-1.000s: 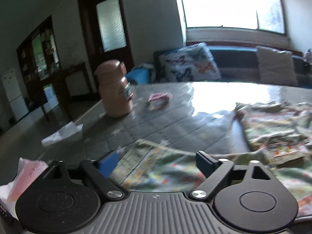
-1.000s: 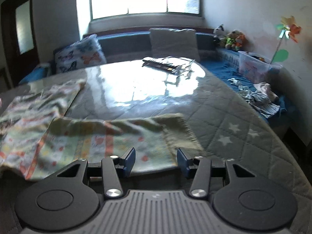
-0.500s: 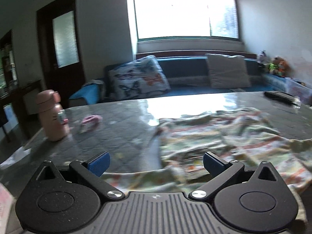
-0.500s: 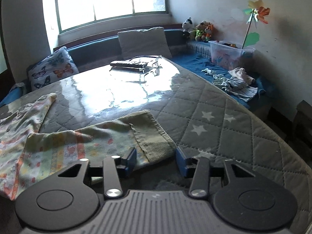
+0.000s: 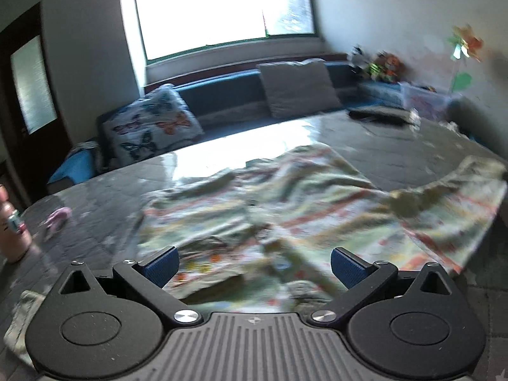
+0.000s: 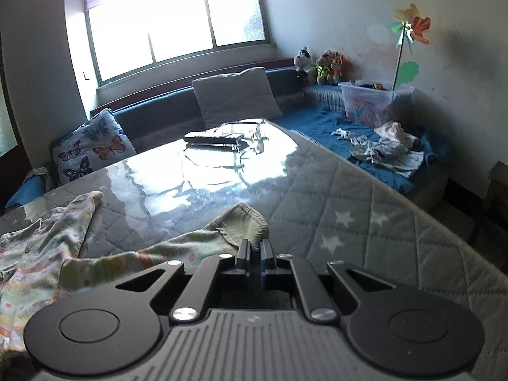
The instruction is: Fold clothes
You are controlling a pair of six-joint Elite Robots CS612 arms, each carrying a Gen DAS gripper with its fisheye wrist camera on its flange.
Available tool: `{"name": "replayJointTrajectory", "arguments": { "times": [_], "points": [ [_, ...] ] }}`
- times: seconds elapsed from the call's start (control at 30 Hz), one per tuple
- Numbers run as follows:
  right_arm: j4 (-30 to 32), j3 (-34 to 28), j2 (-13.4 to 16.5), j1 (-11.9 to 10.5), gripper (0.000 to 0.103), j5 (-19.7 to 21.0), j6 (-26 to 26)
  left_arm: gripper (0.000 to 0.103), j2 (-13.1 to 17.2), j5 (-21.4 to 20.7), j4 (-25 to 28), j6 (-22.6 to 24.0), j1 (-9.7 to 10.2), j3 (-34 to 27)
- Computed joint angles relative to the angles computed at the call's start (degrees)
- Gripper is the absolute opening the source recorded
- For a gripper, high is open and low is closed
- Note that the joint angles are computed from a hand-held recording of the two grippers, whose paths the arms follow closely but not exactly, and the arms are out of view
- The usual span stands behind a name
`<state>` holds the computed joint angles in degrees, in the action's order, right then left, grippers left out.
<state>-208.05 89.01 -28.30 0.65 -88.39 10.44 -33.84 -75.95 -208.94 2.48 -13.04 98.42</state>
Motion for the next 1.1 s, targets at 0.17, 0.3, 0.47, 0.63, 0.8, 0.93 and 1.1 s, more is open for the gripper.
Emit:
{"name": "replayJointTrajectory", "arguments": {
  "times": [0.17,0.3,0.47,0.63,0.8,0.93,1.1],
  "points": [
    [0.07,-0.69,-0.17,0.15,0.005,0.30,-2.17,0.103,1.09,-0.51,0.04,4.37,-1.37,-0.88],
    [1.07,-1.08,0.01,0.07,0.005,0.31,-1.47,0.103,1.75,-0.98,-0.85,8.34,-2.17,-1.00],
    [1.07,-0.78,-0.48,-0.07,0.005,1.27,-0.89,0.103,2.69,-0.58,-2.09,13.23,-3.16,-1.18],
    [-2.03,-0.05,-2.28,0.44,0.004,3.80,-3.84,0.103,3.18,-1.06,-2.74,13.74,-3.18,-1.37],
    [-5.14,-0.33,-4.20,2.17,0.004,7.48,-8.97,0.103,2.67,-1.82,-5.02,10.67,-2.20,-0.36],
    [-5.43,-1.70,-5.00,4.33,0.004,11.05,-13.64,0.103,1.82,-1.22,-7.62,8.19,-1.06,1.57],
    [-3.53,-4.23,-4.72,7.56,0.004,15.42,-19.58,0.103,1.12,0.54,-10.75,5.43,0.61,4.03]
  ]
}}
